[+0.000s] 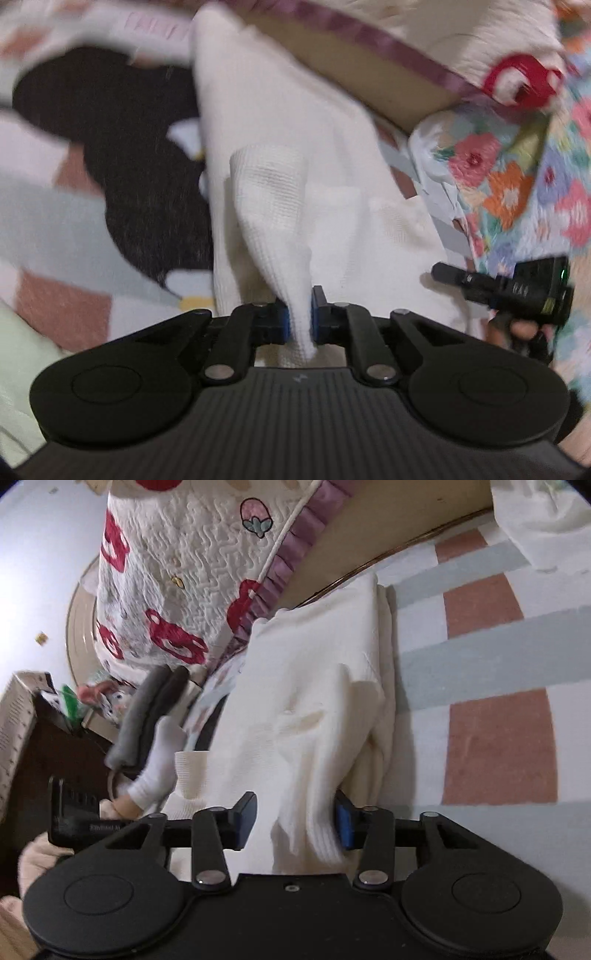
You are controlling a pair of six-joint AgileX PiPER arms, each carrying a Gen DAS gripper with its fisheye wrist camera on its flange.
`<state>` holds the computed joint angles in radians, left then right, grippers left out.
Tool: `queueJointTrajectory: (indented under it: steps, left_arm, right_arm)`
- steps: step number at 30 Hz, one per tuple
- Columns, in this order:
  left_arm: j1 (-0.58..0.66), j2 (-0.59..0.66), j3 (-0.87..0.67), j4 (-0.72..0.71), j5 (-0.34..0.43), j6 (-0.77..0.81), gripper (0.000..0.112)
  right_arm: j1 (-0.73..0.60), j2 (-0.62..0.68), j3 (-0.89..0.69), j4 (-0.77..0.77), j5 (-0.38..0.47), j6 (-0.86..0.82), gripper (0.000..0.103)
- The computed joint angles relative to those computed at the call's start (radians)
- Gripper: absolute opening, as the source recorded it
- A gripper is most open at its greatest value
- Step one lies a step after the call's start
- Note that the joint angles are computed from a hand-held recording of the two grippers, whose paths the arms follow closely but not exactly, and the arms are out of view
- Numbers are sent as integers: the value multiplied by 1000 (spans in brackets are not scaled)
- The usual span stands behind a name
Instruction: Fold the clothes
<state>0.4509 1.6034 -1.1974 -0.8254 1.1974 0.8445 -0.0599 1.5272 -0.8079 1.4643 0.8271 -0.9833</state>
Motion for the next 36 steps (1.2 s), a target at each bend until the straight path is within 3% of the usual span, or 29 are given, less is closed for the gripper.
queueJointTrajectory:
  steps: [4,8,13,16,17,22,24,28,31,33,34,36]
  left_arm:
    - [-12,-11,10,18,-25,10,10]
    - [-9,9,-16,29,-16,-34,13]
    - [-9,-9,5,43,-34,-25,16]
    - [6,-8,3,33,-21,-15,16]
    - [12,-4,1,26,-17,-10,16]
    - [17,22,-16,2,-16,3,18]
    - [12,34,-27,3,-17,0,18]
    - [17,49,-39,1,1,10,18]
    - [21,58,-40,-5,8,8,19]
    - [16,64,-43,-5,2,2,24]
    - [13,66,-44,-10,1,2,25]
    - [5,70,-46,-18,-4,5,27]
  right_arm:
    - [-85,-28,78,66,104,-101,44]
    - [-30,-117,58,-118,-29,-10,44]
    - [216,-239,32,-464,-303,211,45]
    - [378,-258,10,-739,-407,385,31]
    - [410,-258,2,-789,-421,411,22]
    - [388,-188,-49,-805,-415,454,26]
    - [340,-165,-55,-758,-399,456,42]
    - [209,-135,-43,-504,-235,229,47]
    - [59,-53,-63,-332,58,44,49]
    - [5,28,-109,-312,214,30,50]
    - [-3,48,-145,-348,232,47,51]
    - [23,66,-187,-412,187,90,55]
